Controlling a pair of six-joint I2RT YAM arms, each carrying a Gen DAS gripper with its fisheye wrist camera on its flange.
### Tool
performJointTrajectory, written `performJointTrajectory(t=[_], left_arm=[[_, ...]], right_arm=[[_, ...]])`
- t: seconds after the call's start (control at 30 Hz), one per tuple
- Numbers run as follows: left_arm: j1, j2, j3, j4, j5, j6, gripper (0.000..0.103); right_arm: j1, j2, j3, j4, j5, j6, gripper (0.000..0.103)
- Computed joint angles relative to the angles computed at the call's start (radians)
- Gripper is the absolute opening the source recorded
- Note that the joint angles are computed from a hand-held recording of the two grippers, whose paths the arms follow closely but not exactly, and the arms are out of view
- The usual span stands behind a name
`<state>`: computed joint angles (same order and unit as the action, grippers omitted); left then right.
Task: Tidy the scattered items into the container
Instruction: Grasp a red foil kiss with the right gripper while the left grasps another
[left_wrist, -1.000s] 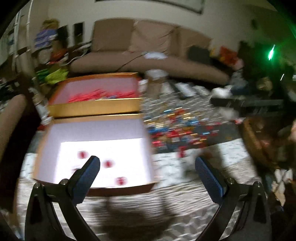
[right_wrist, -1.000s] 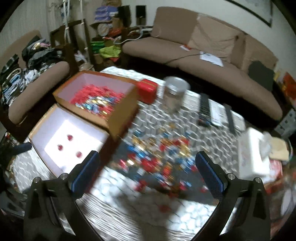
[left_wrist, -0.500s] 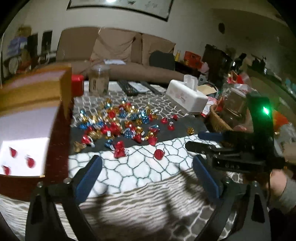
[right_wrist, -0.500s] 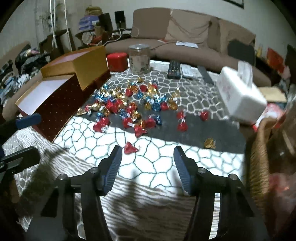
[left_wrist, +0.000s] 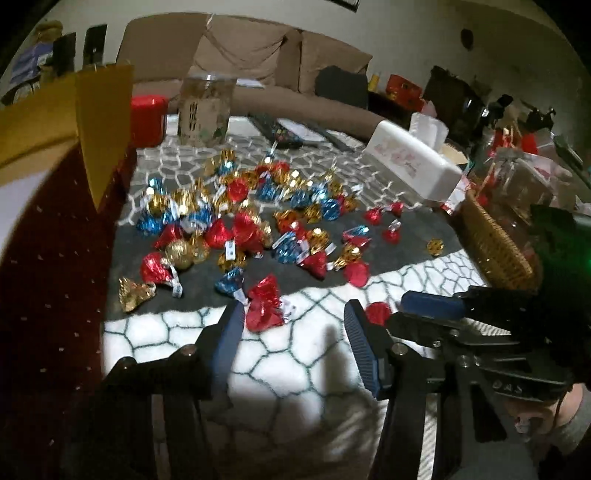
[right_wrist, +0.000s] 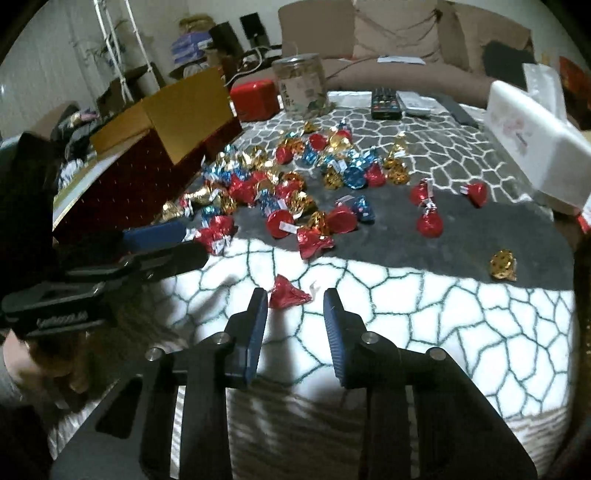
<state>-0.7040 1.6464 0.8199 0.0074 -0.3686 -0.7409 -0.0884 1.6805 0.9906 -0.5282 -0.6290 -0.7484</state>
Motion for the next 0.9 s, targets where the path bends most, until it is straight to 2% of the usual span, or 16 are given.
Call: performJointTrajectory(t=[0.1,0.23,0.3,0.37,0.43,0.63,0.67,0.9], left_arm=[[0.027,0.014,0.014,-0.002,0.023,-0.006,0.057],[0.039,0.078,0.095,-0.085,0.044,0.016,0.056],[0.026,0.093,0.123,-0.117,0.028,0.028,0.046],[0.02,0.098,0.136,-0.141,0.013,0.025,0.031],[0.021,0.085,0.123,-0.136,0.019,0.017,0.023],[0.01,0.041,0.093,-0.134,0.036,0.001,0.022],[0.006,0.032,0.094,-0.138,0.035,-0.001,0.02],[-0.051,-0.022,0.136,-0.265,-0.008,0.016,0.019]], right_arm=[[0.013,0.003,-0.005,0.023,0.007,0.004,0.03],[0.024,0.014,-0.002,0.025,0.016,0.008,0.028],[0.03,0.013,-0.005,0.028,0.026,0.007,0.012],[0.034,0.007,-0.013,0.034,0.032,0.004,0.011],[0.037,0.002,-0.019,0.042,0.035,0.005,0.011],[0.017,-0.019,-0.01,0.028,0.014,0.027,0.011],[0.011,-0.028,-0.006,0.019,0.006,0.026,0.011],[-0.028,-0.137,-0.006,-0.069,-0.044,-0.003,0.011]])
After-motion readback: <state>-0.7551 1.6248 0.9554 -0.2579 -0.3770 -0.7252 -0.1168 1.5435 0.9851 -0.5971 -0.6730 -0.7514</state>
